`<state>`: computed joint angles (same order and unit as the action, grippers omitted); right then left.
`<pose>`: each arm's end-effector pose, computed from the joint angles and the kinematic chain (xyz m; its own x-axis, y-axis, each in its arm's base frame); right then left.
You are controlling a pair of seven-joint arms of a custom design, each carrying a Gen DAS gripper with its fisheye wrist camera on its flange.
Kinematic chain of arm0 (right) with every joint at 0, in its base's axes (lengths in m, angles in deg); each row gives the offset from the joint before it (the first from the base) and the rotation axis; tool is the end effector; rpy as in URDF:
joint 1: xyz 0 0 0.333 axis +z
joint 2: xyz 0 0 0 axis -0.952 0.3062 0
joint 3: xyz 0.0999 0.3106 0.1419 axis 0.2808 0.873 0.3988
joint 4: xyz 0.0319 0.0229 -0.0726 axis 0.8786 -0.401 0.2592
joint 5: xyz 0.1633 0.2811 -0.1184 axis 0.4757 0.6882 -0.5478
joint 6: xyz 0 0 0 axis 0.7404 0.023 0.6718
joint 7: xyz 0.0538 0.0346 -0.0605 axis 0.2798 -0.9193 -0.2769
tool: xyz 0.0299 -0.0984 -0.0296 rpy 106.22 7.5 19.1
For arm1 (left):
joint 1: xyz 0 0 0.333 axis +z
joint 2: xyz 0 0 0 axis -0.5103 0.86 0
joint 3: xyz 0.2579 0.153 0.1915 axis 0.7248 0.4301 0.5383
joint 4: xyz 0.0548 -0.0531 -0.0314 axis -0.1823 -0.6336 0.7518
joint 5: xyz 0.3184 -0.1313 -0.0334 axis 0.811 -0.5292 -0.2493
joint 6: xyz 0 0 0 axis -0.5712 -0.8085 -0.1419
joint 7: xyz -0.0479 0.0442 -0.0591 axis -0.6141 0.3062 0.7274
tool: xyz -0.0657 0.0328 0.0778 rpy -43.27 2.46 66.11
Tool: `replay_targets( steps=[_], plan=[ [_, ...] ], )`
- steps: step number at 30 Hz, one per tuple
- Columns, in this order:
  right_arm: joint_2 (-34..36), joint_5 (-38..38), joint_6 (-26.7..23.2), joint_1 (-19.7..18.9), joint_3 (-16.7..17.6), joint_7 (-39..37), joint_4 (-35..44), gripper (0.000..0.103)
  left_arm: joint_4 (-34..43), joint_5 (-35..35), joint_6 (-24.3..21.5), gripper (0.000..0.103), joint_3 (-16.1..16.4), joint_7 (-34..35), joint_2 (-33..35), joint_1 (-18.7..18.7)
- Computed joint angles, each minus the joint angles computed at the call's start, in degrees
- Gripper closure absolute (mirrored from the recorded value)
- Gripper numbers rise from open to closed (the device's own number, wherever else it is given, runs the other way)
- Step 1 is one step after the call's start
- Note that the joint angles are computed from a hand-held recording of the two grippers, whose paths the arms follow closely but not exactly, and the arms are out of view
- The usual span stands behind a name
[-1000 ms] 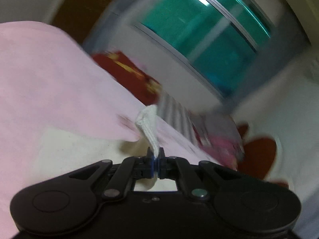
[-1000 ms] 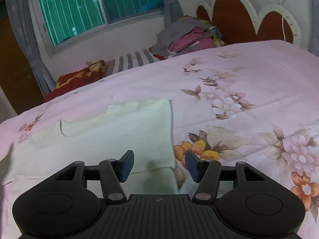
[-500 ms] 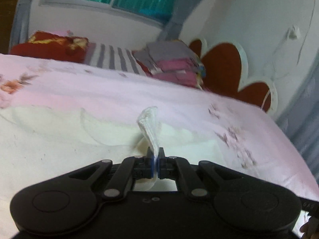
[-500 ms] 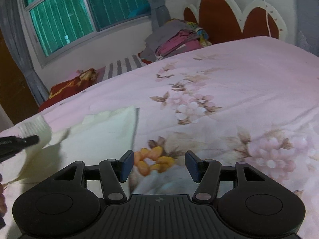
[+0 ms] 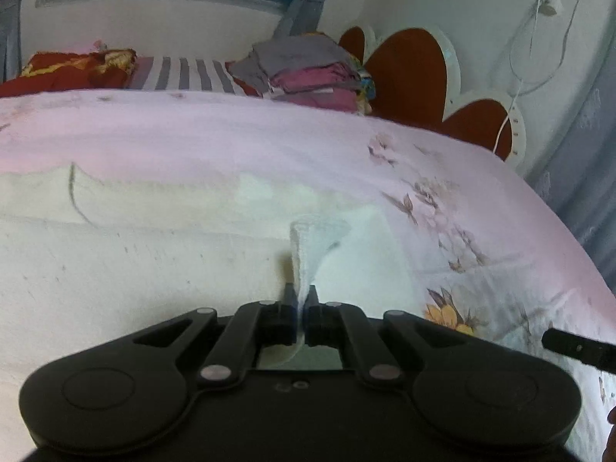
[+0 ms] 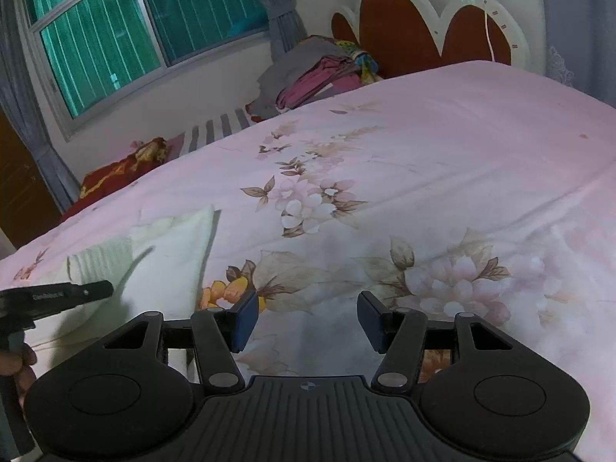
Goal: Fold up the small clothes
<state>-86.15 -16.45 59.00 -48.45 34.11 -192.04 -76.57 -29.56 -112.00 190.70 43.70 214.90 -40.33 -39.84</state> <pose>0.3157 0.2677 0.5435 -0.5826 -0.7628 -0.2805 -0.4085 0.5732 -0.7103 0.5802 -0.2516 0.4856 -0.6133 -0.7266 0.3097 -0.6739 0.2768 -0.6850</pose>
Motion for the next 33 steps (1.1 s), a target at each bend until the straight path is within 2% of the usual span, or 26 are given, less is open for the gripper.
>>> replay_targets(
  steps=[2, 4, 5, 6, 10, 13, 16, 19, 22, 25, 27, 29, 30, 31, 32, 33],
  plan=[
    [-0.20, 0.10, -0.09, 0.06, -0.08, -0.37, 0.00, 0.046, 0.38, 1.00, -1.87, 0.090, 0.19, -0.51, 0.35, 0.00],
    [-0.32, 0.23, -0.26, 0.06, -0.03, -0.59, 0.18, 0.045, 0.57, -1.99, -3.53, 0.058, -1.11, 3.16, 0.31, 1.26],
    [-0.30, 0.08, -0.15, -0.04, -0.01, -0.38, 0.27, 0.045, 0.57, -3.69, -4.93, 0.049, -1.59, 5.35, 0.06, 1.90],
    [-0.27, -0.21, 0.57, -0.19, -0.25, -0.16, 0.22, 0.045, 0.30, -5.15, -5.59, 0.035, -1.72, 7.09, -0.48, 2.09],
    [1.18, -2.44, 4.06, -0.96, -0.67, 0.59, 1.51, 0.045, -3.68, -16.11, -3.11, 0.035, -1.09, 18.43, -4.99, 3.20],
    [3.66, -6.24, 9.03, -1.87, -1.34, 1.98, 3.28, 0.045, -6.97, -21.26, -1.45, 0.039, 2.48, 21.02, -8.81, 4.10],
    [8.25, -9.53, 14.10, -2.30, -2.40, 3.04, 6.62, 0.045, -9.60, -22.44, 0.92, 0.046, 6.77, 20.43, -11.23, 5.39],
    [12.93, -11.56, 17.90, -2.03, -3.91, 3.45, 10.15, 0.046, -11.17, -20.99, 4.88, 0.050, 9.86, 19.06, -11.96, 7.12],
    [17.30, -12.06, 19.87, -1.07, -5.59, 3.27, 13.52, 0.046, -10.86, -11.25, 3.93, 0.050, 12.07, 10.60, -10.43, 8.91],
    [20.44, -10.64, 21.55, -0.14, -7.47, 2.91, 15.59, 0.046, -9.18, -4.25, 1.90, 0.050, 12.08, 6.58, -8.03, 10.28],
    [21.76, -9.73, 23.10, 0.31, -8.65, 3.35, 16.27, 0.046, -7.42, -3.39, 0.91, 0.056, 11.21, 5.71, -6.27, 11.27],
    [22.91, -9.66, 24.97, 0.57, -9.74, 4.61, 16.80, 0.046, -5.68, -2.19, 1.26, 0.057, 10.49, 4.14, -4.43, 11.67],
    [23.57, -8.87, 24.29, 0.92, -9.94, 3.57, 17.53, 0.046, -4.92, -2.15, 1.97, 0.059, 9.94, 3.90, -3.55, 11.87],
    [24.10, -8.26, 23.74, 1.24, -10.19, 2.63, 18.20, 0.048, -4.30, -1.48, 2.26, 0.061, 9.63, 3.24, -2.94, 12.05],
    [24.37, -7.85, 23.70, 1.44, -10.52, 1.95, 18.57, 0.070, -3.77, -1.56, 2.17, 0.062, 9.08, 3.03, -2.44, 12.44],
    [25.00, -7.04, 24.32, 1.49, -10.81, 0.92, 19.22, 0.081, -3.34, -2.07, 1.48, 0.063, 8.57, 3.54, -2.12, 13.24]
  ],
)
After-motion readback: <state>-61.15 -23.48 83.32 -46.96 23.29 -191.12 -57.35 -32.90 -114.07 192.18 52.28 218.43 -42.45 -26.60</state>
